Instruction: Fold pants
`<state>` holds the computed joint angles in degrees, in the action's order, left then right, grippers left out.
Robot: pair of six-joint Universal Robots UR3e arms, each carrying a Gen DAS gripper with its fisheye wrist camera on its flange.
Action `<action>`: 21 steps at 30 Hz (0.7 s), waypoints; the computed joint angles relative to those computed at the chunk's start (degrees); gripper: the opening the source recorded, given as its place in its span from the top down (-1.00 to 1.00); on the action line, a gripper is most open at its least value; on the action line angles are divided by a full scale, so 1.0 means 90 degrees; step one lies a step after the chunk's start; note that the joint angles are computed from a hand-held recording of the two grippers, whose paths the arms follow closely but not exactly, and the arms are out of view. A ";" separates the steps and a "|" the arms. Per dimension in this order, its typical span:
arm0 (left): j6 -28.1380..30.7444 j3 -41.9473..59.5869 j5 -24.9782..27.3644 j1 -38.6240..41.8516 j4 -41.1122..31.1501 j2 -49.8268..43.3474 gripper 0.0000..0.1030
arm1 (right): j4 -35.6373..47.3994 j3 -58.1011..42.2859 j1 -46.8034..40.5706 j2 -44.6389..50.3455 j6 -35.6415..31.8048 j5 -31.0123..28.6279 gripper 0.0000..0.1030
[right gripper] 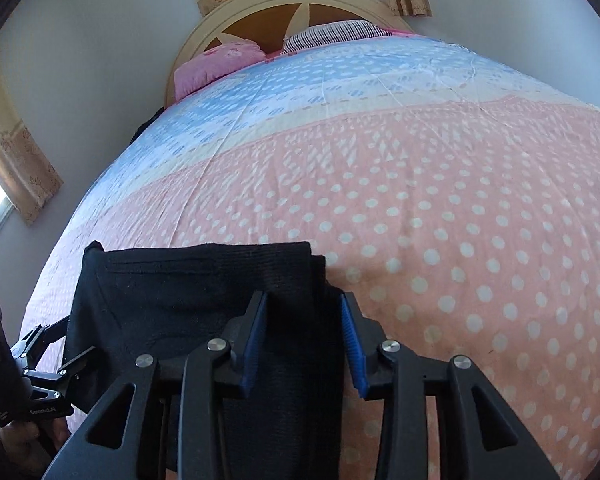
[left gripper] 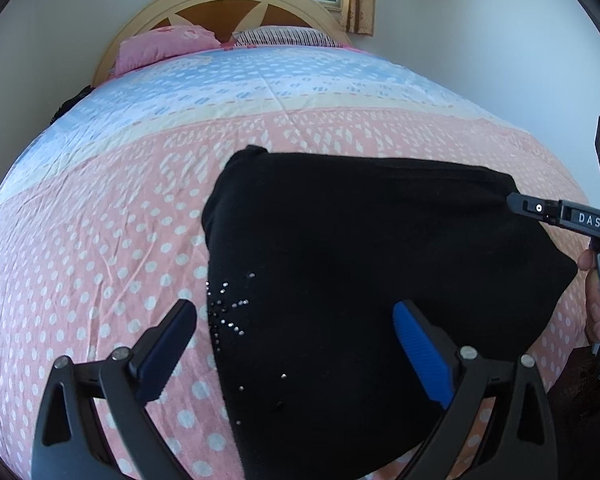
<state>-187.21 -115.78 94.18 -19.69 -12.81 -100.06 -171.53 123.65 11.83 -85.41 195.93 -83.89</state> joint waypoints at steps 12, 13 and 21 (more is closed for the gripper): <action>0.0683 0.2132 -0.0035 -0.0606 -0.0793 -0.0841 -0.99 | 0.0470 0.1559 -0.0036 -0.2280 -0.0026 0.0581 0.31; 0.0797 0.2635 0.0057 -0.0762 -0.0957 -0.1216 -0.99 | 0.0547 0.1566 -0.0004 -0.2245 -0.0068 0.0594 0.33; 0.0982 0.5129 0.0120 -0.1246 -0.2406 -0.2854 -0.99 | 0.1046 0.1724 -0.0115 -0.2551 -0.0475 0.0769 0.82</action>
<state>-178.37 -69.62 95.27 -30.91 -34.47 -125.76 -162.12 139.16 10.79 -108.37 191.66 -76.97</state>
